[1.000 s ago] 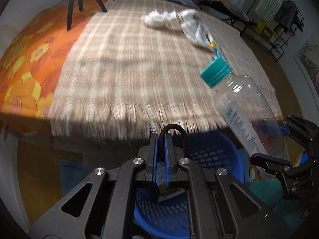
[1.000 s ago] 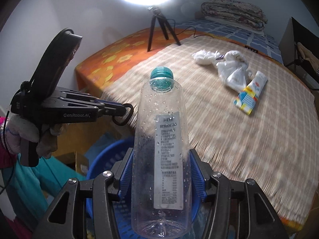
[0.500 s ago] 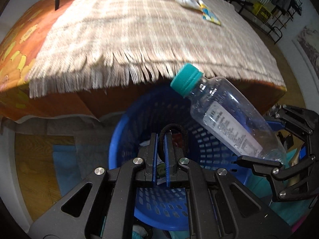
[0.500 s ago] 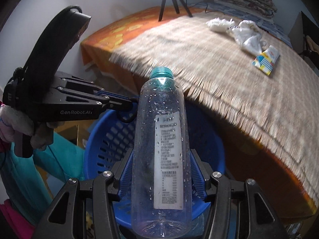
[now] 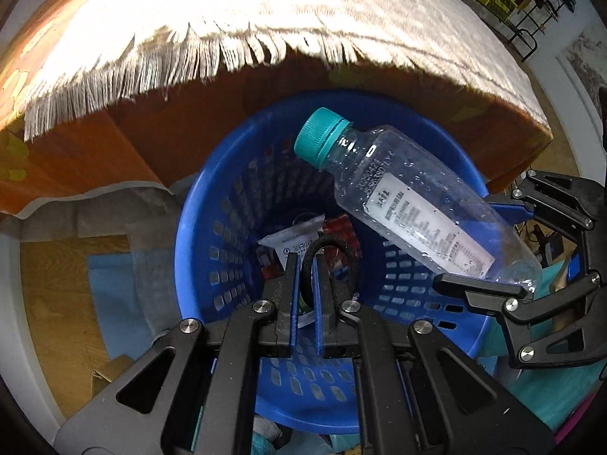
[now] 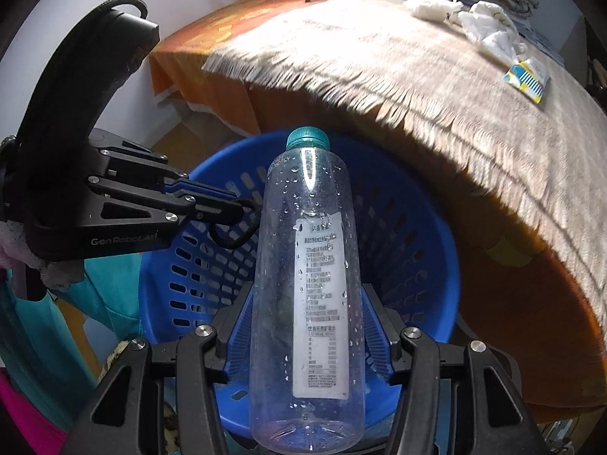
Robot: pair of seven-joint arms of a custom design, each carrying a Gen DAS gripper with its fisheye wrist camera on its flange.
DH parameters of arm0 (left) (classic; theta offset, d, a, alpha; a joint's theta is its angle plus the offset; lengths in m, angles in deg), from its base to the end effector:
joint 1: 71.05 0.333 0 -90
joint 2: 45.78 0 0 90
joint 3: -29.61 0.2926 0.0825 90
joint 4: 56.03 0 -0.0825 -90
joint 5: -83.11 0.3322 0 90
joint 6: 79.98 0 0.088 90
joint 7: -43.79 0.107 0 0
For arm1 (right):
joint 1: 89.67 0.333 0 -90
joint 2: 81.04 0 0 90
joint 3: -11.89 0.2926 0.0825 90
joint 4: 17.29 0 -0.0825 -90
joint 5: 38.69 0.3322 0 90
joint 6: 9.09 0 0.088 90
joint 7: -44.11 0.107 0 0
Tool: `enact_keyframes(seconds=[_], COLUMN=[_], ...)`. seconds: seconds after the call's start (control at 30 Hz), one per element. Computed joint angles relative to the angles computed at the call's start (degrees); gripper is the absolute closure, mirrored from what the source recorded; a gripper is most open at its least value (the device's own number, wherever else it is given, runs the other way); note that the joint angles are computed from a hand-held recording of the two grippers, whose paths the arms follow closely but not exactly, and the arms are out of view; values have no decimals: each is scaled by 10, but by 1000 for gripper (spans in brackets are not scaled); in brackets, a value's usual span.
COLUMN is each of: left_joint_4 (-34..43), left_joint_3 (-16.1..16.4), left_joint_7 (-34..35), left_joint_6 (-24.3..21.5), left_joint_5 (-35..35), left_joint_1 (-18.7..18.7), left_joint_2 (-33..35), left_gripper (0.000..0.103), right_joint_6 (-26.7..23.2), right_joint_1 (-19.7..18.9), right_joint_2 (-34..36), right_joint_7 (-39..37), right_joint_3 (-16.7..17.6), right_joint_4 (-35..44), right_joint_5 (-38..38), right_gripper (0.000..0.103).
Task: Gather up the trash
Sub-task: 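Carry the black ring and clear bottle over the blue basket with both tools, then open both tools to drop the ring and bottle into the basket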
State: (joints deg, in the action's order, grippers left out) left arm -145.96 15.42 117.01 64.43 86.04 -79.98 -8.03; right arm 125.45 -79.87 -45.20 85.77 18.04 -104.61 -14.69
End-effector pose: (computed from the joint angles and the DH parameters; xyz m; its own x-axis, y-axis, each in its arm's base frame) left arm 0.6303 -0.2367 0.3093 -0.0981 -0.9764 0.1926 -0.9646 0.0457 -0.2596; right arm 0.6457 0.1772 0.3250 0.7487 -0.6416 -0.1665 -0.6486 -0.6571 -0.3842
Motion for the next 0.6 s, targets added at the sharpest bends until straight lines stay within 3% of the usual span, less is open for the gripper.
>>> enact_keyframes(seconds=[0.37,0.47,0.53,0.6], left_joint_4=[38,44,37,35], left_joint_3=[3,4,5,6], left_joint_7=[0,-4,-8,-8], left_joint_6=[-29,-32,-26,-22], left_joint_5=[7,8,10,12], left_joint_1=[-9,-12,-14,-14], left_joint_2=[27,30,25,23], left_gripper=[98,84,67,66], right_joint_6=[-14,-19,-18,-20], right_joint_1=[8,7,7,6], right_joint_2=[23,27,29,31], right_joint_7=[19,20,20,19], right_joint_3=[-2,-1,-1,-1], right_joint_4=[23,28,29,32], right_joint_5=[-10,-10,-11,-12], right_gripper=[47,47,47,46])
